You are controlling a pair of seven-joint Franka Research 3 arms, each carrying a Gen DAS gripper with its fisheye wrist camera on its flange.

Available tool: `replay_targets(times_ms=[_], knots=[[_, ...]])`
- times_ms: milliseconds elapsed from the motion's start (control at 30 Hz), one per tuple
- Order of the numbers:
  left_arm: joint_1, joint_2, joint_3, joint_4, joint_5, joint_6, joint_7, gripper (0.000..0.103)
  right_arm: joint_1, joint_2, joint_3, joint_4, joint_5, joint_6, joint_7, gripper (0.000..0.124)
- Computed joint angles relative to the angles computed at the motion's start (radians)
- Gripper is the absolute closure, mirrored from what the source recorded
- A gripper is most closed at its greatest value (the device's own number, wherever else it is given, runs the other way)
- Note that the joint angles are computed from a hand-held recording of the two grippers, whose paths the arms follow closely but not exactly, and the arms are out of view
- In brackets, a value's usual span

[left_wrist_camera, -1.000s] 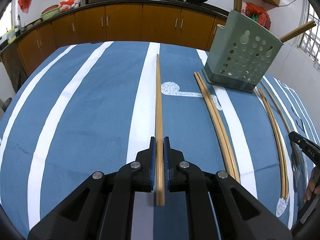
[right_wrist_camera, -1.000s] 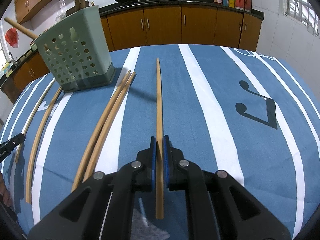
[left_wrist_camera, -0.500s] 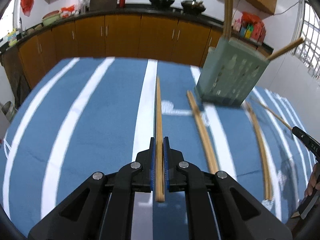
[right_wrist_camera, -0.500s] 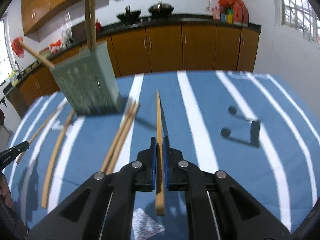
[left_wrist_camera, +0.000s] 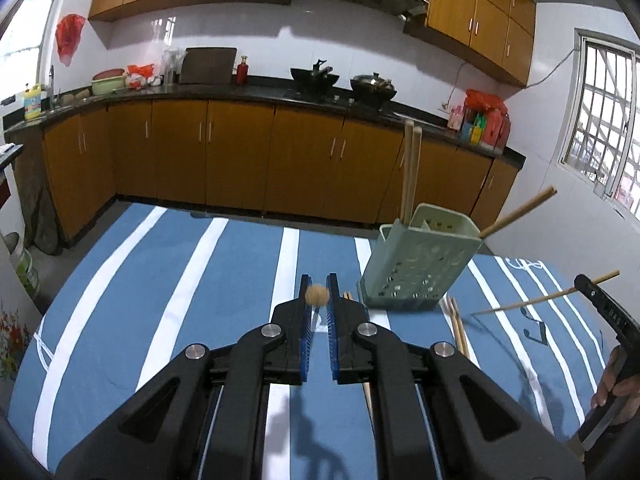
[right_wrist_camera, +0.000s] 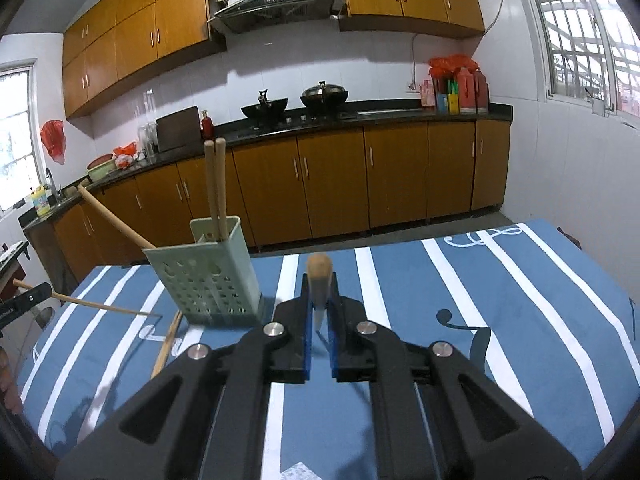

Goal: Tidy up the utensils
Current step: 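Raise the right tool's chopstick above the green holder while the left tool carries its chopstick there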

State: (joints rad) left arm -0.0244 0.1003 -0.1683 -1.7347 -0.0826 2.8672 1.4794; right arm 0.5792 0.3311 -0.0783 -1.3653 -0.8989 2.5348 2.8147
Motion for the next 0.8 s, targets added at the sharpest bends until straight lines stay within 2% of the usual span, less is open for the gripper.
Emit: replay_targets(times_ms=[233,333,500,633,800], knots=[[-0.003,0.005,0.003,0.017,0.024,0.003,-0.032,0.096,0.002,0.007,-0.003,0.014,0.002,0.003,-0.003,0.116],[0.004,0.006,-0.008,0.034,-0.009,0.0,0.003,0.096,0.001,0.004,-0.008,0.014,-0.01,0.028,0.006,0.116],[0.012,-0.007,-0.029,0.072,-0.103,0.003,0.121,0.096,-0.023,-0.016,0.004,0.033,0.032,0.103,-0.043,0.116],[0.003,-0.012,-0.036,0.109,-0.157,0.023,0.198,0.096,-0.038,-0.023,0.01,0.064,0.092,0.195,-0.11,0.116],[-0.024,0.021,-0.04,0.182,-0.14,0.08,0.201,0.096,-0.01,0.031,-0.024,0.189,0.129,0.259,-0.164,0.116]])
